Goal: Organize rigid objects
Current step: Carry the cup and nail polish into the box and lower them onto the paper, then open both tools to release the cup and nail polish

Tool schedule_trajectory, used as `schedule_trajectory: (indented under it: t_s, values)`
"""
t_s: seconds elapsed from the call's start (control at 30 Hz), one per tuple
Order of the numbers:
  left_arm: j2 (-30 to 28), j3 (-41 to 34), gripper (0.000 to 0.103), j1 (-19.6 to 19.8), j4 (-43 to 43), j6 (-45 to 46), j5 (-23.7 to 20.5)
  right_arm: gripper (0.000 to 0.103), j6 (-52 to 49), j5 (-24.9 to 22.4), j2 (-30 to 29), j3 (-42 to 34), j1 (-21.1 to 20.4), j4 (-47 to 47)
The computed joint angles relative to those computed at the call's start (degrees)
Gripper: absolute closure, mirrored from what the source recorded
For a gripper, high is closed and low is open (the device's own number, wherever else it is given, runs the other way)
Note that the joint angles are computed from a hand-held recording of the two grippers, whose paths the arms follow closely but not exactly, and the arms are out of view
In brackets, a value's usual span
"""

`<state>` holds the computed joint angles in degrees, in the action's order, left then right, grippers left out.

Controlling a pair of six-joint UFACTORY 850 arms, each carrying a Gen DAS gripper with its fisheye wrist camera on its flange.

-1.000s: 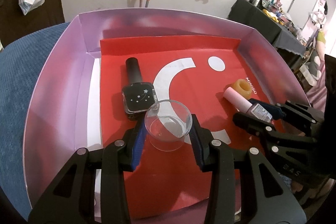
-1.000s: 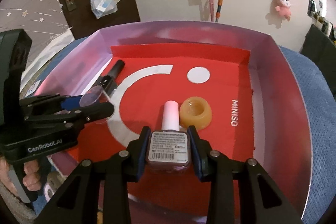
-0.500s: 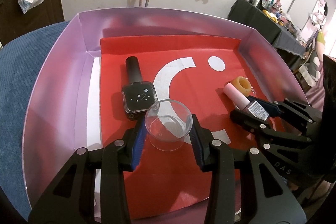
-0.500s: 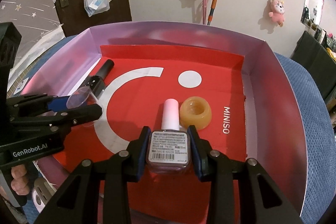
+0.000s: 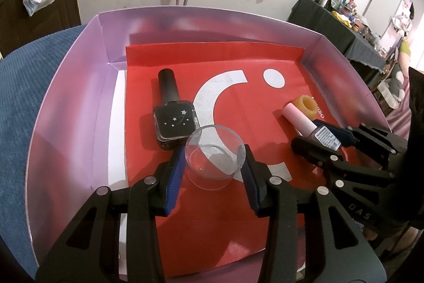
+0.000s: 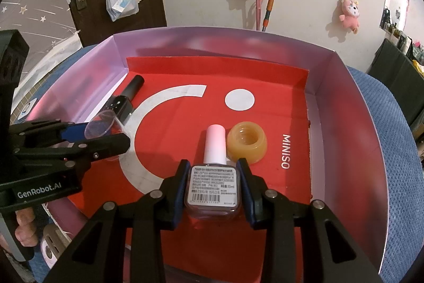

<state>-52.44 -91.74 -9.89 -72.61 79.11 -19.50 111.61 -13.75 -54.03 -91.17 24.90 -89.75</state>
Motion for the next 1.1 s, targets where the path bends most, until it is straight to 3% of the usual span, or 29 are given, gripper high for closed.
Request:
schedule_trajectory:
  t_s: [0.43,0.53,0.6,1.0,1.1]
  values:
    - [0.21,0.38,0.060,-0.52,0.73,-0.80,1.76,0.063,1.01,0.30,0.00,0.09,-0.02,-0.89]
    - [0.25,0.61,0.053,-0.64,0.17,-0.26,2.57,0.059,2.27,0.83,0.13,0.25,-0.11,-1.95]
    - [0.50,1.03,0.041,-0.86,-0.77,0.56,3.54,0.058,2.44,0.95,0.27,0.45,-0.12,-2.23]
    - [1.62,2.65,0.028,-0.87,-5.77,5.52,4.83,0.052,8.52,1.44,1.43,2.06,-0.06,-7.78]
    - [2.22,3.19,0.023,-0.98,-6.55,6.97,5.01,0.045,12.55,1.33,2.20,3.03,0.10,-11.72]
